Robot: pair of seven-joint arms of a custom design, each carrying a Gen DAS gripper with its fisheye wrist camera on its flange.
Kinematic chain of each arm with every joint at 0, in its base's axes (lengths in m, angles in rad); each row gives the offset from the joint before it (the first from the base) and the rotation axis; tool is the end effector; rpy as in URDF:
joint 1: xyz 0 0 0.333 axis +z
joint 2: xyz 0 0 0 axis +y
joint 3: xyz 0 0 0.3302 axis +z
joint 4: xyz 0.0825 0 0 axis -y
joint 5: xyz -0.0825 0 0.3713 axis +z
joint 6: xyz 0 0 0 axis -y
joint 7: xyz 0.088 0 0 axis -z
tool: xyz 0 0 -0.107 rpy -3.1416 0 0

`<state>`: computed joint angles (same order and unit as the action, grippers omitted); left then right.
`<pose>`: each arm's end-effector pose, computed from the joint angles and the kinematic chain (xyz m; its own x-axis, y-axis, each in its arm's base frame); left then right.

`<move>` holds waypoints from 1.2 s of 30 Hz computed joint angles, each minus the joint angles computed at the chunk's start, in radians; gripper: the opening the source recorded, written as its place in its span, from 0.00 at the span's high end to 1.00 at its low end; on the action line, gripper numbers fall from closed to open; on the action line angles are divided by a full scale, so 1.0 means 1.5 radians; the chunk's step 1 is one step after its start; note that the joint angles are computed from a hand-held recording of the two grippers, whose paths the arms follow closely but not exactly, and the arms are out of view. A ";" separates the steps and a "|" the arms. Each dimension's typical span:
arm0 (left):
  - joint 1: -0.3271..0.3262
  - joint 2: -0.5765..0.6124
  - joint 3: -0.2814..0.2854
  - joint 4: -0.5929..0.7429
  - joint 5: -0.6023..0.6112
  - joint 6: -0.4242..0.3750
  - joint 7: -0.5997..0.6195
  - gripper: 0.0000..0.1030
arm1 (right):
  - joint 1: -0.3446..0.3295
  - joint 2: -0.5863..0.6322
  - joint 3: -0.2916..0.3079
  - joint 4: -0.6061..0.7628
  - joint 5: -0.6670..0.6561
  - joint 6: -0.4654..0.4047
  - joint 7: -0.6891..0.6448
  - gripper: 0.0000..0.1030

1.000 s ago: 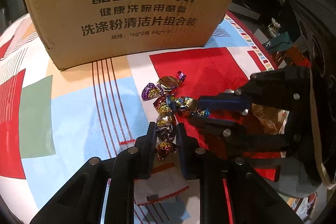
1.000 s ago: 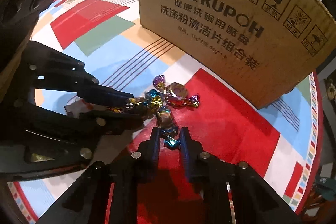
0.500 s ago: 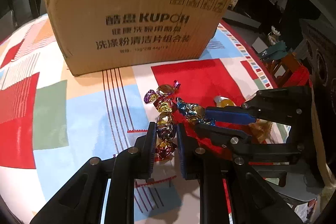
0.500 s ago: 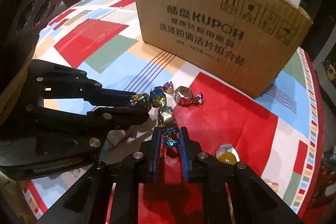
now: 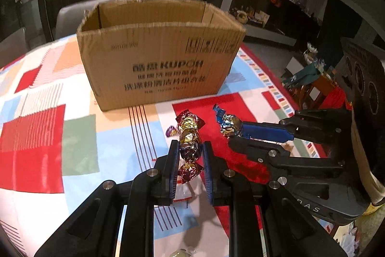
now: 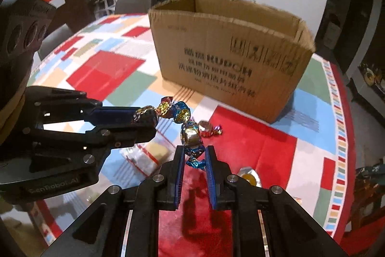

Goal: Organize snacks
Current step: 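Carry both candies over the box and open both tools to drop them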

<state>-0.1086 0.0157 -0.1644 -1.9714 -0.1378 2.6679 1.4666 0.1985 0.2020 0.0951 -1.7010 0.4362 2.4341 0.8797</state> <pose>0.5754 -0.1563 0.5593 -0.1314 -0.9725 0.1921 -0.7963 -0.0119 -0.6048 0.6281 0.1855 0.5499 0.6700 -0.7410 -0.0446 -0.6111 -0.5165 -0.5998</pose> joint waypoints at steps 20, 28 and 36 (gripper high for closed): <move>0.010 -0.013 0.009 0.065 0.068 0.043 -0.023 0.81 | -0.005 0.006 0.006 0.083 0.066 0.044 0.034 0.82; 0.017 0.012 0.012 0.115 0.092 0.046 -0.027 0.81 | -0.009 0.040 0.012 0.151 0.061 0.050 0.055 0.82; 0.023 0.055 0.017 0.177 0.113 0.043 -0.022 0.81 | -0.011 0.095 0.018 0.237 0.034 0.045 0.089 0.82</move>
<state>-0.0734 0.0976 -0.1388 -1.7065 0.0318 2.7321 1.4340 0.1824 0.3445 0.1220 -1.3456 0.4878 2.5021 1.0131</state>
